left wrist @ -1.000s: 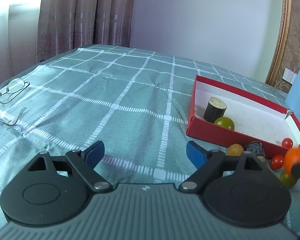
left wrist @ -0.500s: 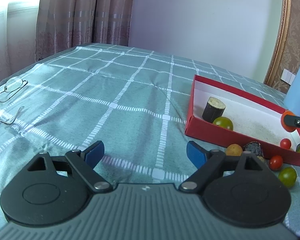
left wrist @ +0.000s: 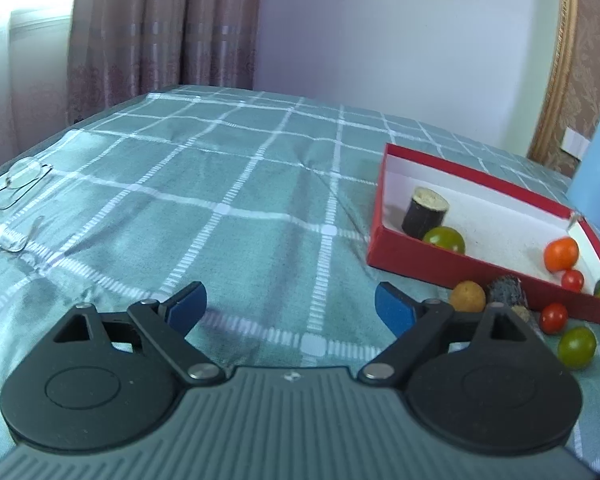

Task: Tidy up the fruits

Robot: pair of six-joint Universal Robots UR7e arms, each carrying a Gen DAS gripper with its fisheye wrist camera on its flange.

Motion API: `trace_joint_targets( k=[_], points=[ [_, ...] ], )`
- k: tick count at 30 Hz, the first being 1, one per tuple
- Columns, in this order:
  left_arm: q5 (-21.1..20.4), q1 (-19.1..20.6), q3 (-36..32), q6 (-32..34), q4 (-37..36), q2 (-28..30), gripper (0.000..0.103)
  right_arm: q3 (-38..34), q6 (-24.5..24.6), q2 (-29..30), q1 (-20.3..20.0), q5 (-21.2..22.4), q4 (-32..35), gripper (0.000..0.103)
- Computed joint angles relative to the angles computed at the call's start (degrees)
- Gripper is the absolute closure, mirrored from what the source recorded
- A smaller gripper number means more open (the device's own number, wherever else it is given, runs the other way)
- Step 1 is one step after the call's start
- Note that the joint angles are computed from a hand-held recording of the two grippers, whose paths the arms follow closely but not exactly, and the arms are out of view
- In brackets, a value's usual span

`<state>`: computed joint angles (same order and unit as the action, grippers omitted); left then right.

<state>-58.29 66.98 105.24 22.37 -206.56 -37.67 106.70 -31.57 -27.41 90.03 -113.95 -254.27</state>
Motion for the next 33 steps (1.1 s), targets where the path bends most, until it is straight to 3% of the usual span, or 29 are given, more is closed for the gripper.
trace_joint_targets(
  k=[5,8,15,25,30,32,33],
  points=[
    [0.18,-0.86,0.95,3.50,-1.99,0.42,0.008,5.71,3.58,1.08,-2.20,3.30,-7.34,0.036],
    [-3.00,-1.11,2.70,1.93,-0.09,-0.73,0.008,6.72,6.65,1.24,-3.25,5.95,-9.91,0.036],
    [-3.31,-4.73,5.16,6.34,-2.14,1.57,0.007,8.32,11.68,0.08,-4.80,7.74,-9.05,0.036],
    [-1.62,-7.04,4.53,9.79,-4.75,5.00,0.006,9.91,14.29,-0.23,-6.42,12.06,-10.44,0.034],
    [0.22,-7.16,3.71,8.60,-1.81,5.11,0.020,10.12,14.51,-0.19,-6.82,13.22,-11.11,0.034],
    [0.33,-7.01,3.38,7.98,-0.61,5.12,0.034,10.24,14.89,-0.20,-7.02,13.69,-11.41,0.034],
    [-0.12,-6.86,3.37,7.70,-0.04,4.96,0.035,10.28,15.05,-0.21,-7.14,13.92,-11.50,0.034]
  ],
)
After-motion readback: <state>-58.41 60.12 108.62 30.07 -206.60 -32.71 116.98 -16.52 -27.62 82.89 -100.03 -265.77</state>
